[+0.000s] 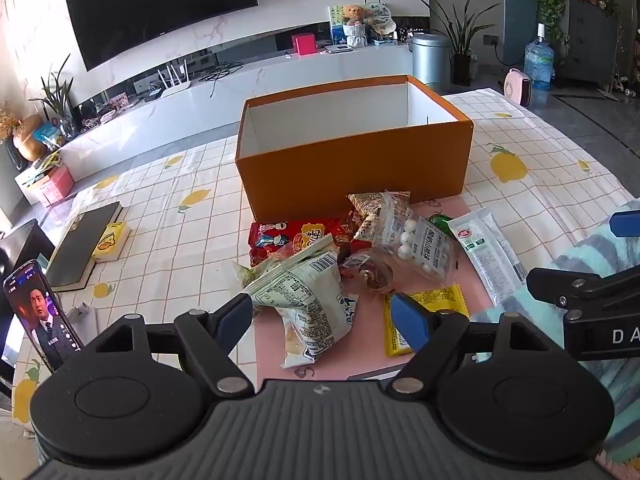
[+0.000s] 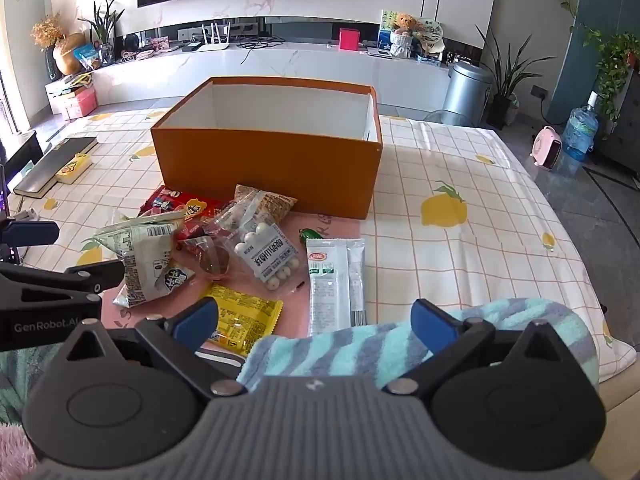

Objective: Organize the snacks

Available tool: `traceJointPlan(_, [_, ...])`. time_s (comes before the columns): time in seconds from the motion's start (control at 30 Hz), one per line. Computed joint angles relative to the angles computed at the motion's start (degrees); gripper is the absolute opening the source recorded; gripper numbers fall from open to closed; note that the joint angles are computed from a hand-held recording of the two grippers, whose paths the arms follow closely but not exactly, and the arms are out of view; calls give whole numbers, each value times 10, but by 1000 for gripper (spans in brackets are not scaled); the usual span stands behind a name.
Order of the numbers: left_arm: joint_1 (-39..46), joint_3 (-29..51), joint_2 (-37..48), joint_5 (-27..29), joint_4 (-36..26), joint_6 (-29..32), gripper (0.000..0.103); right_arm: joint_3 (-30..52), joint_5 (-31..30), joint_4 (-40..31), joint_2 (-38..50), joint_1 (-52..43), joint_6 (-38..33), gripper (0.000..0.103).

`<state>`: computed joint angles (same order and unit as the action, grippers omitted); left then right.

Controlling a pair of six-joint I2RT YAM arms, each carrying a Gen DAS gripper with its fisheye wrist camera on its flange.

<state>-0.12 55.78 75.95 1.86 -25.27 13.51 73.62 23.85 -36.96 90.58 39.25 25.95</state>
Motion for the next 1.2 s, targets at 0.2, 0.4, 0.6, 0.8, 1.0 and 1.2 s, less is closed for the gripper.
traceJointPlan(0.2, [-1,0,0,-2,-1,2,92,2,3,-4,0,2,2,99])
traceJointPlan(0.4, [-1,0,0,-2,0,2,92,2,4,-4,-2,5,5,99])
traceJointPlan(0.6, [-1,-1,-1,-3,0,1,92,2,5,-4,-2,5,5,99])
traceJointPlan(0.8, [-1,-2,-1,-3,2,2,92,-1,7,1,1,7,6,99])
traceJointPlan(1.0, [-1,-3,-2,-4,3,2,92,2,6,-4,-2,5,5,99])
traceJointPlan(1.2, [-2,-3,-3,-4,2,2,92,7,6,-10,-2,5,8,99])
